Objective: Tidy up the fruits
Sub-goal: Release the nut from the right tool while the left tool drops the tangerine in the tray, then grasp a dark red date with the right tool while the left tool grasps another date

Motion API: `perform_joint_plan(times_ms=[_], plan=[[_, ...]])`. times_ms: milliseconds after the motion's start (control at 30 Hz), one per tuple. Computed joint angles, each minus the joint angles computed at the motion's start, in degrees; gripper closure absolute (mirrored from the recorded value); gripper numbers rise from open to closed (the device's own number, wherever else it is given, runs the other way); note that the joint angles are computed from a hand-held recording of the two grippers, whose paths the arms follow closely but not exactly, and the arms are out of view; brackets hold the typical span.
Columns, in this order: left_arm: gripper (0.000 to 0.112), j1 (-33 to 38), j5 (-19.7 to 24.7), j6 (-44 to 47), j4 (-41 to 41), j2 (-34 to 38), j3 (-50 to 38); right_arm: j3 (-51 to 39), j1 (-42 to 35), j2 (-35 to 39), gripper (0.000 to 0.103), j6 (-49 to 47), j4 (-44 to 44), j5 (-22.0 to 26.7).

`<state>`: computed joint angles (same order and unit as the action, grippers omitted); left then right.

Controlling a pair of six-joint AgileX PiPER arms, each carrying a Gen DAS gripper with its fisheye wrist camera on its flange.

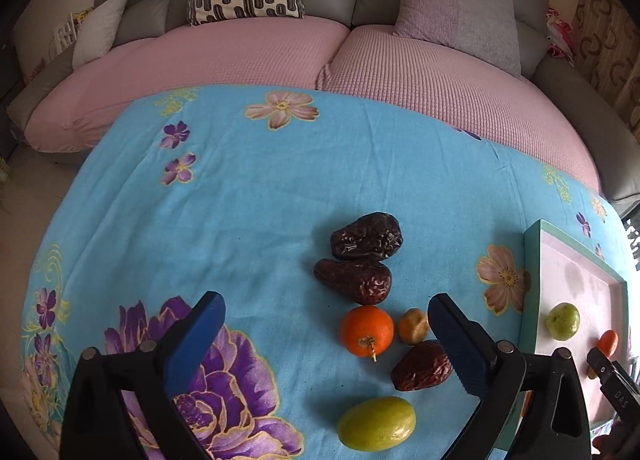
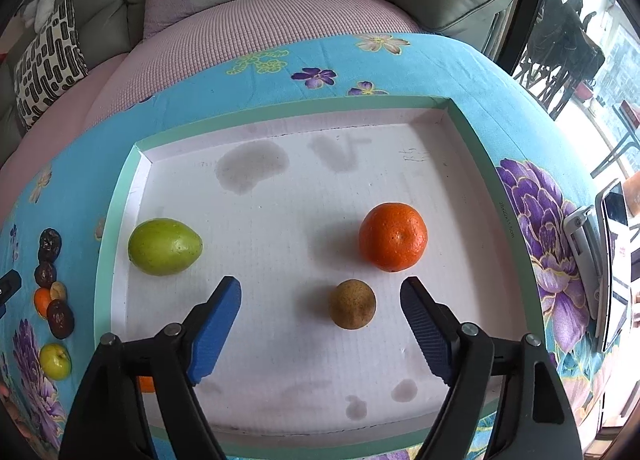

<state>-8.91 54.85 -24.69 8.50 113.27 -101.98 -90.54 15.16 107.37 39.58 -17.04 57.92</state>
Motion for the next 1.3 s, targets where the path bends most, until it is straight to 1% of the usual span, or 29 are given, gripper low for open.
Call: perform_joint_plan(times_ms=[133, 233, 367, 467, 633, 767, 867, 967, 1033, 1100, 1167, 1267, 1300], plan=[[0.009, 2.5, -1.2, -3.0, 2.2, -1.3, 1.7, 0.1, 1.2, -0.4, 0.013, 0.6, -1.5, -1.6], [0.009, 4.0, -1.7, -5.5, 4.7, -2.7, 2.8, 0.1, 2.7, -1.0, 0.013, 2.8, -4.1, -2.5], [0.009, 6.1, -3.1, -8.1, 7.9, -4.7, 4.6, -1.0, 4.5, -1.6, 0.013, 3.5, -5.4, -4.2], [0.009, 7.8, -4.7, -8.8, 8.3, -5.7, 5.9, -3.2, 6.2, -0.6, 0.013, 3.0, -6.0, -5.1], [0.009, 10.2, -6.6, -7.5, 8.4, -8.0, 8.0, -6.8, 9.8, 1.4, 0.013, 0.2, -4.5, -6.7], [0.009, 12.0, -7.0, -10.0, 11.0, -9.8, 9.8, -10.7, 12.0, 4.2, 0.013, -3.5, -1.5, -7.5], [0.009, 14.1, -8.6, -9.9, 9.2, -11.4, 11.3, -13.0, 13.5, 5.9, 0.013, -4.9, -0.8, -7.6], [0.009, 16.2, -11.5, -7.9, 4.5, -12.7, 13.0, -15.3, 14.7, 8.0, 0.013, -6.7, 0.0, -7.6], [0.009, 16.8, -12.1, -4.9, 0.9, -12.5, 12.9, -16.7, 15.3, 9.0, 0.013, -8.0, 0.7, -7.7], [0.009, 16.4, -11.4, -2.5, -1.2, -11.4, 11.9, -18.1, 15.8, 10.4, 0.013, -10.0, 1.9, -8.0], [0.009, 15.7, -10.7, -1.0, -2.7, -10.2, 11.0, -20.0, 16.4, 12.0, 0.013, -11.9, 3.2, -7.0], [0.009, 14.3, -8.8, 1.8, -4.8, -7.1, 8.5, -22.2, 16.6, 14.2, 0.02, -14.6, 5.8, -5.4], [0.01, 13.9, -8.3, 3.0, -5.9, -6.0, 7.8, -22.9, 16.6, 15.0, 0.025, -15.5, 6.9, -4.6]])
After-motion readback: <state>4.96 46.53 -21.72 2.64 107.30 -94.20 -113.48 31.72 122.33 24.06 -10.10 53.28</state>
